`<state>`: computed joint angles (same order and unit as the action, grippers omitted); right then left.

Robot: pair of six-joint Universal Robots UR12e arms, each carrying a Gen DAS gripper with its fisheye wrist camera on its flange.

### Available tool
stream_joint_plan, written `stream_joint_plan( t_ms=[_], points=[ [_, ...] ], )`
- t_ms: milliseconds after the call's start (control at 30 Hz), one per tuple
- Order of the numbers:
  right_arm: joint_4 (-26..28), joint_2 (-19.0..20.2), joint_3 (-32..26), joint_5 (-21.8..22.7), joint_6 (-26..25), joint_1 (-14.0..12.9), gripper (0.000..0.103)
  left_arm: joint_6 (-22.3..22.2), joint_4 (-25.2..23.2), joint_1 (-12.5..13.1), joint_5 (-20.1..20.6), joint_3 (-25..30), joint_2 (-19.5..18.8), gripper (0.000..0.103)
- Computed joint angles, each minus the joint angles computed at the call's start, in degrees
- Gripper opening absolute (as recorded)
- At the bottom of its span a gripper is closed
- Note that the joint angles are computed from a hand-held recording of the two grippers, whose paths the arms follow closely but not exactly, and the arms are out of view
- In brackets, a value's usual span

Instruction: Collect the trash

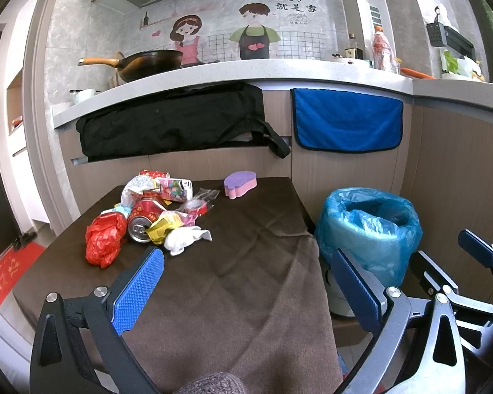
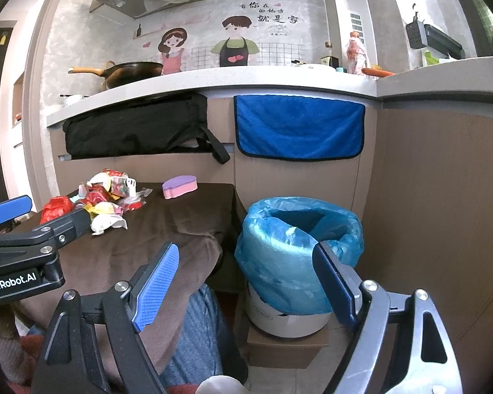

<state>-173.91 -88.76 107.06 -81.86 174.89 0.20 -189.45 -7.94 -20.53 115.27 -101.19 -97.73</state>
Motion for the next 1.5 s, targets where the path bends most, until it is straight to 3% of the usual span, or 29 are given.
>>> stream_joint_plan(
  t_ms=[1500],
  points=[
    [-1.4,0.1,0.3,-0.5,0.5,-0.2,0.081,-0.2,-0.3,0.0,0.0,0.1,0.0,0.101]
  ],
)
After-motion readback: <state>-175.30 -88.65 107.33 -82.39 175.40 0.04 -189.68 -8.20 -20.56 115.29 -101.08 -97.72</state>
